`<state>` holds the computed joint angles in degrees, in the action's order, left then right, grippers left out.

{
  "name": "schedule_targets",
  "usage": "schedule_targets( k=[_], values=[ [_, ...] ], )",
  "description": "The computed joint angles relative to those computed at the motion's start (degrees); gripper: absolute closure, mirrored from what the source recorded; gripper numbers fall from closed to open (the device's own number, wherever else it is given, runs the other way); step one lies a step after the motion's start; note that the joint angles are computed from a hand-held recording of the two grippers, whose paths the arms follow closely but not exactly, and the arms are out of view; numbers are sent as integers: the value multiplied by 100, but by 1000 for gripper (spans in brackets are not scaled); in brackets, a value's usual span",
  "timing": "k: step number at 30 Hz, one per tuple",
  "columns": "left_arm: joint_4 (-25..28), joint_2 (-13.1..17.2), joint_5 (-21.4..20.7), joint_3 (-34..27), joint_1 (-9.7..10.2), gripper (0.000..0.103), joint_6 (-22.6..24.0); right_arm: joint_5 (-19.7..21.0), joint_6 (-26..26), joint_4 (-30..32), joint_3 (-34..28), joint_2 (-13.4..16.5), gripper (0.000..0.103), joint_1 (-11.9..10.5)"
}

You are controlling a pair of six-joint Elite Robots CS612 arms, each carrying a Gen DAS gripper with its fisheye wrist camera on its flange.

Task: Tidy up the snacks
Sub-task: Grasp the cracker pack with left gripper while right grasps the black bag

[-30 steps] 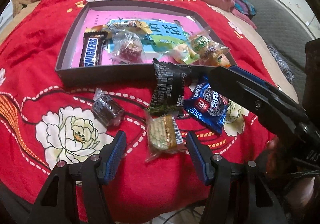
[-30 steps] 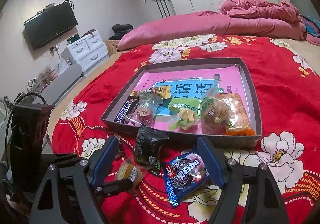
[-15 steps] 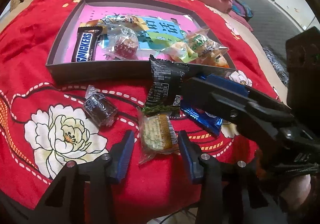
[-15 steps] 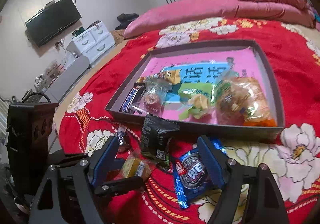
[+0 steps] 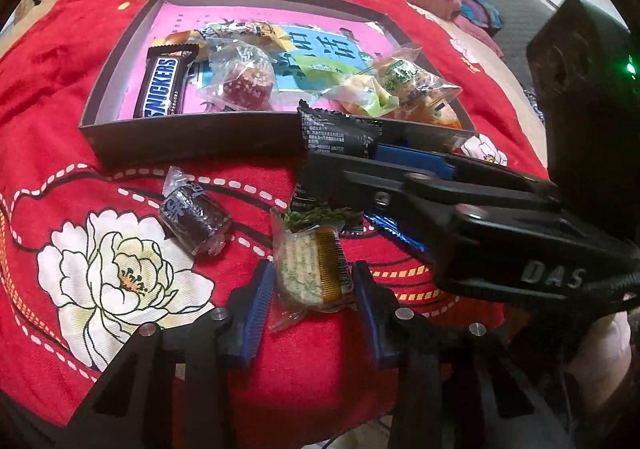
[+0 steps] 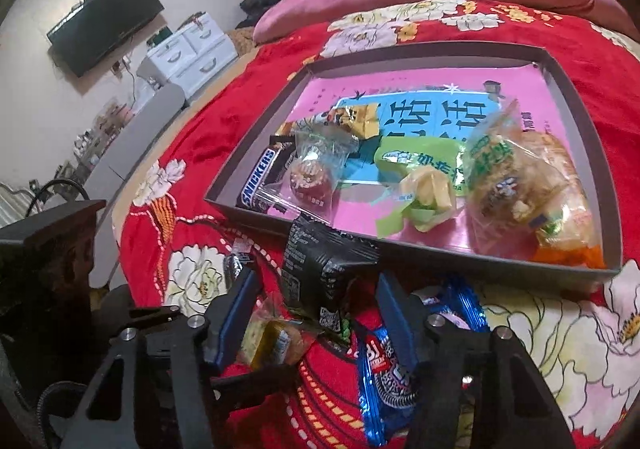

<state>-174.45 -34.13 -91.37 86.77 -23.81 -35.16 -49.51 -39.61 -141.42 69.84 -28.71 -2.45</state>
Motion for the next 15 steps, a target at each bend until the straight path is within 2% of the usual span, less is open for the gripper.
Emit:
schedule_targets(
  k=[5,15],
  values=[
    [15,5,-8,-9,0,63,-10,-89,-52,228,-144,74,59,39],
    [116,37,32,-101,-22,63,39,235,18,238,-103,56,61,-51]
  ],
)
